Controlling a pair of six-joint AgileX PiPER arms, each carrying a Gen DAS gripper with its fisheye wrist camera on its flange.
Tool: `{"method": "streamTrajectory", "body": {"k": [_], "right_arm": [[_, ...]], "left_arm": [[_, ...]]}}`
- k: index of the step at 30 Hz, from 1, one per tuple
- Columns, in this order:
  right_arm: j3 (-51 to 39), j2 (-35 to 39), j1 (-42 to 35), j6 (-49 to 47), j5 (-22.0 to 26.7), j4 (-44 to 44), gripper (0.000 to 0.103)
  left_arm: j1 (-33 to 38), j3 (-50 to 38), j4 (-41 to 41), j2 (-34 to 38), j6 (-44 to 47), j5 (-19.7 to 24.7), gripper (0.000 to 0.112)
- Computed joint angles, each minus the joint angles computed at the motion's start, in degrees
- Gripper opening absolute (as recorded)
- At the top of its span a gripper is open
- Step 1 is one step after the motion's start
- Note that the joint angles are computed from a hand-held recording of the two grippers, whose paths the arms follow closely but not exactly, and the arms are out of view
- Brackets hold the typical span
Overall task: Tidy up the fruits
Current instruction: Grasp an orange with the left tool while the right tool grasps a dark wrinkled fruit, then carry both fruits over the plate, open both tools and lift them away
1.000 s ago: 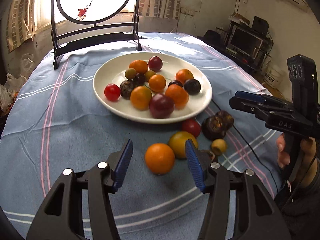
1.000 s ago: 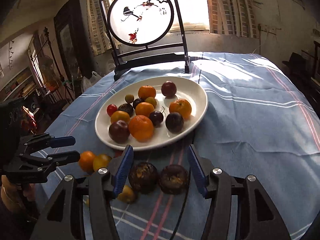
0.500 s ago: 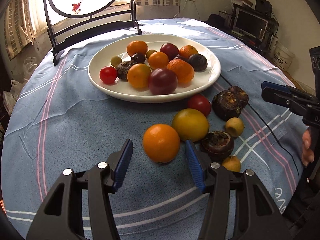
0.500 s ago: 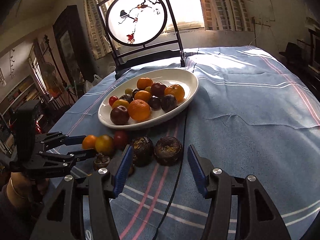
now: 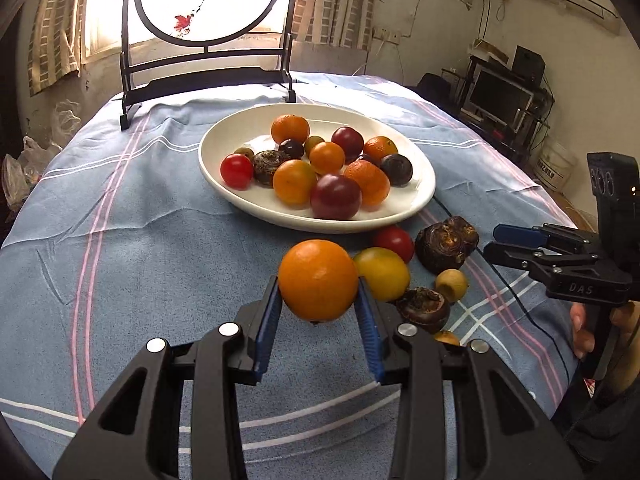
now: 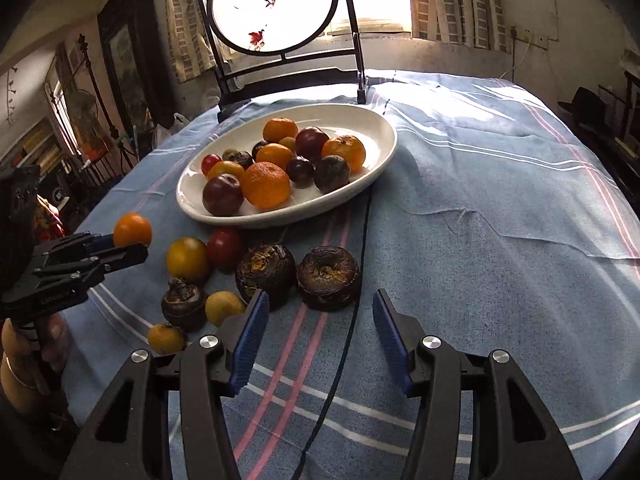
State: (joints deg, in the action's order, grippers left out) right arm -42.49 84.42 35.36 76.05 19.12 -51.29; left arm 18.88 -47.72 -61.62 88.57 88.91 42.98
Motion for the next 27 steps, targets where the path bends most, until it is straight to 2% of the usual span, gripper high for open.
{"method": "streamTrajectory", "body": {"k": [2,4,9,12,13,18,22,24,27], "right_arm": [[-3.61,2.82,1.26,-7.75,5.61,4.68,0.049],[-7.09,5.42,1.69,-14.34,9.2,8.11,0.047],[-13.89,10.5,1.47,-22.14,12.83,9.57,0.047],[-16.19,12.72,-0.42,-27.54,12.07,14.5,0.046],[-16.15,12.61,-1.12,-29.25,11.18,16.36,0.041],[-9.47,5.98,-0.14,-16.73,6.83,7.84,0.041],[-4.07,-1.01,0.4,-11.35,4.63,5.12,0.041],[-3.06,-3.81,-0.01,-10.48,4.57,4.44,0.041],[-4.48,-6.19,-2.26,-15.07,3.84,7.3,0.041]], "left_arm": [[-0.09,-0.41,0.46,0.36,-0.44,0.39,0.036],[-0.11,-0.25,0.37,0.28,-0.29,0.46,0.036],[1.03,-0.47,-0.4,0.65,-0.02,1.75,0.036],[0.97,-0.79,-0.06,0.93,-0.63,1.81,0.036],[0.98,-0.83,-0.05,0.96,-0.69,1.85,0.036],[1.37,-1.31,-0.15,1.43,-0.68,2.66,0.036],[2.6,-0.44,-2.11,0.36,1.4,3.8,0.036],[2.63,-1.48,-0.86,0.75,-0.21,4.94,0.036],[0.84,-4.05,1.63,1.52,-4.4,4.11,0.036]]}}
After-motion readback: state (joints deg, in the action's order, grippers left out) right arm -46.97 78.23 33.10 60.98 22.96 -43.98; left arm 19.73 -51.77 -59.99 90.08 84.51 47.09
